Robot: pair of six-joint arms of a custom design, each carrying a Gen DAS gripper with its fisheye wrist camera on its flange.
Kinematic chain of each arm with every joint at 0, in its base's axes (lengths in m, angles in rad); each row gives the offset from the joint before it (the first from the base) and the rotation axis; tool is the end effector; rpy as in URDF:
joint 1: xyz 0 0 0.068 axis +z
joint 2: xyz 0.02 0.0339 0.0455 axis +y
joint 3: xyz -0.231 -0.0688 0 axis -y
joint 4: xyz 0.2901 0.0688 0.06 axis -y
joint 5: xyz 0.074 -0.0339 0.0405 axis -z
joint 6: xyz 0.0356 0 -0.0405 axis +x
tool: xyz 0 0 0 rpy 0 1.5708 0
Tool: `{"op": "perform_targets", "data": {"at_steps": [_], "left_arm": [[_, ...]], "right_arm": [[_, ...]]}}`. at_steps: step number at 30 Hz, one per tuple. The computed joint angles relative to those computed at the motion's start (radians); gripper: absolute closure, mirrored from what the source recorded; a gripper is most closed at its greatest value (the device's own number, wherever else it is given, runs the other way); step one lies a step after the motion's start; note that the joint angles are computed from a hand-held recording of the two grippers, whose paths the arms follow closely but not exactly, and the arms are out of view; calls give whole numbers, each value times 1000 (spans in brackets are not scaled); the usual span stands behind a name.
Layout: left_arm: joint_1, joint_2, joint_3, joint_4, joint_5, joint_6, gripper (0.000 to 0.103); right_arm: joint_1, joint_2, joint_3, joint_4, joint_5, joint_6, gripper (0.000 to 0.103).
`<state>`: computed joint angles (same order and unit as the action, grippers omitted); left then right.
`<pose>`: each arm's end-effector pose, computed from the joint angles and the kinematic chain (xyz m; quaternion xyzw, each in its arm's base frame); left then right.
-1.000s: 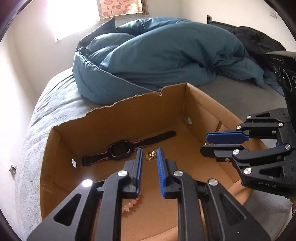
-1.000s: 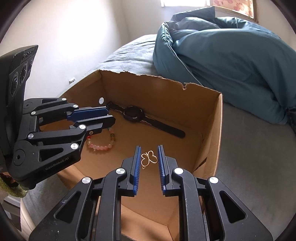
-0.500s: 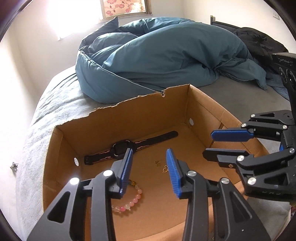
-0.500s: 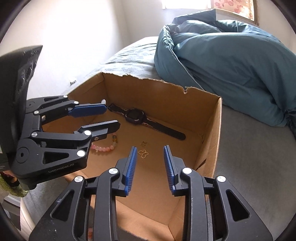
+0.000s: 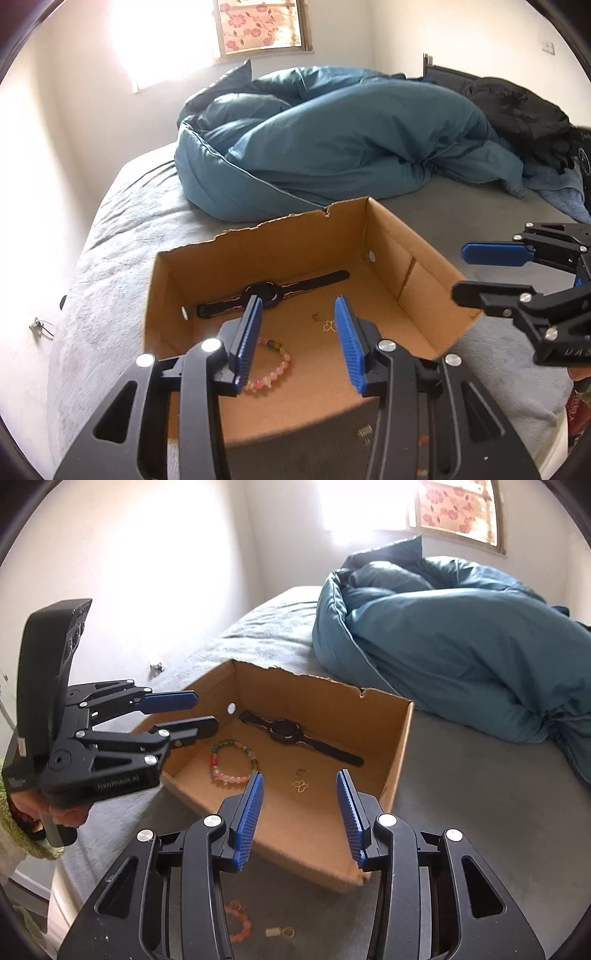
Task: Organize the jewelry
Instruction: 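Move the left tool back down to the small gold bar charm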
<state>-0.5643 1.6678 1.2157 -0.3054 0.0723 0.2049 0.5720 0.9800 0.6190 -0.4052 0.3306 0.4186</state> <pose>0.3443 -0.2210 0.1954 0.3576 0.8454 -0.1033 0.3830 0.2261 0.1318 0.1844 -0.0053 0.9099 0.0503 0.4117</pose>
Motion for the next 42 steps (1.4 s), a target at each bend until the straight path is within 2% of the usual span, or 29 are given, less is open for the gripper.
{"op": "perform_targets", "data": {"at_steps": [7,13,19,26,31,37,42], "left_arm": [[12,-254,-192,7,48,-9,63],[22,-466,-347,-9,103,-14,63],[28,-567,-474,-18,120,-12,63],[49,-589,-604,16,162,-22,63],[49,-541,-671,80,171,-4,63],[37,-433,-689,183,161,16,63],[41,-303,-631,234,193,19,63]], "right_arm": [[172,-221,-84,-139,143,117,61],[346,-332,-132,-260,265,274,60],[478,-371,-182,-325,330,436,60],[535,-370,-264,-310,324,569,60],[536,-352,-319,-263,290,618,60],[510,-303,-361,-168,248,626,60],[441,-236,-374,-61,189,562,60]]}}
